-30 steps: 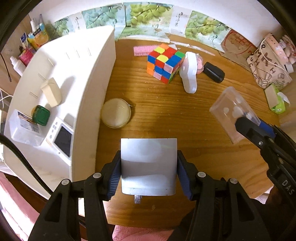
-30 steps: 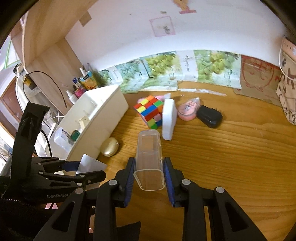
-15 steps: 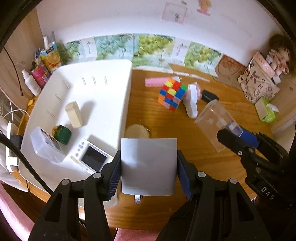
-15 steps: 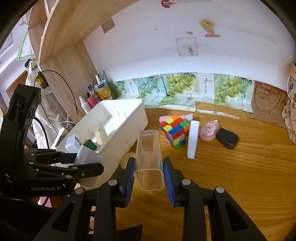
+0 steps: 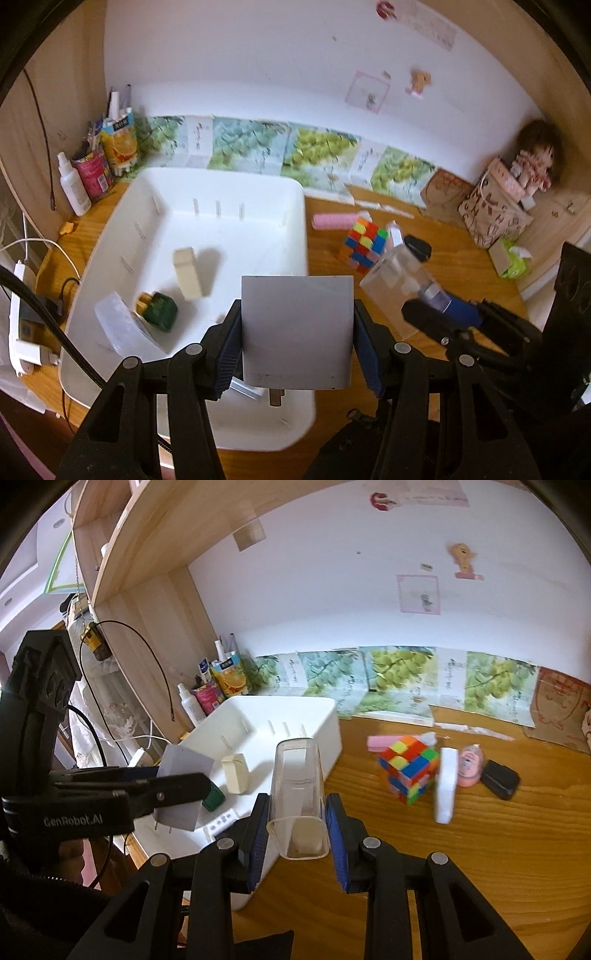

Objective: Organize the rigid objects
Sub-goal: 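Lift and carry the white charger and clear case over the white tray, then open left tool to drop the charger while right tool drops the clear case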

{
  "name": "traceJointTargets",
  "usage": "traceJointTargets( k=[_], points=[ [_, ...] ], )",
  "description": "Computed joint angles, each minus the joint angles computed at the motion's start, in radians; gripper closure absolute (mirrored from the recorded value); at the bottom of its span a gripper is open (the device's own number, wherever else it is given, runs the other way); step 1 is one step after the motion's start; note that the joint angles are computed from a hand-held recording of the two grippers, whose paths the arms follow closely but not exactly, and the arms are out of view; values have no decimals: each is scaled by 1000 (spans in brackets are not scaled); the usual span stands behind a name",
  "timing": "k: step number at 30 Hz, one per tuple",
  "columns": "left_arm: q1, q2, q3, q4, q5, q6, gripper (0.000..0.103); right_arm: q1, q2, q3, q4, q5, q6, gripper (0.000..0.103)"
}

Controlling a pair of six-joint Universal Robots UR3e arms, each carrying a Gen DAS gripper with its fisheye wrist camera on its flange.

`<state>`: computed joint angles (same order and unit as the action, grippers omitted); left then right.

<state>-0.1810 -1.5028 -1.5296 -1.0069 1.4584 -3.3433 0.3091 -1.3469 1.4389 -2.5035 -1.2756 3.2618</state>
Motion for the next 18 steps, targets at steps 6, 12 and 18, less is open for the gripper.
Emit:
traceJointTargets(
  k=[6,12,18],
  points=[
    [131,85,-101,59,-72,68,44,92,126,-169,35,-57,26,73],
    [261,133,-172,88,-134,123,44,149,241,-316,75,-83,23,73],
    [353,151,-222,119,-176,175,44,193,325,-434,132,-97,18,73]
  ],
)
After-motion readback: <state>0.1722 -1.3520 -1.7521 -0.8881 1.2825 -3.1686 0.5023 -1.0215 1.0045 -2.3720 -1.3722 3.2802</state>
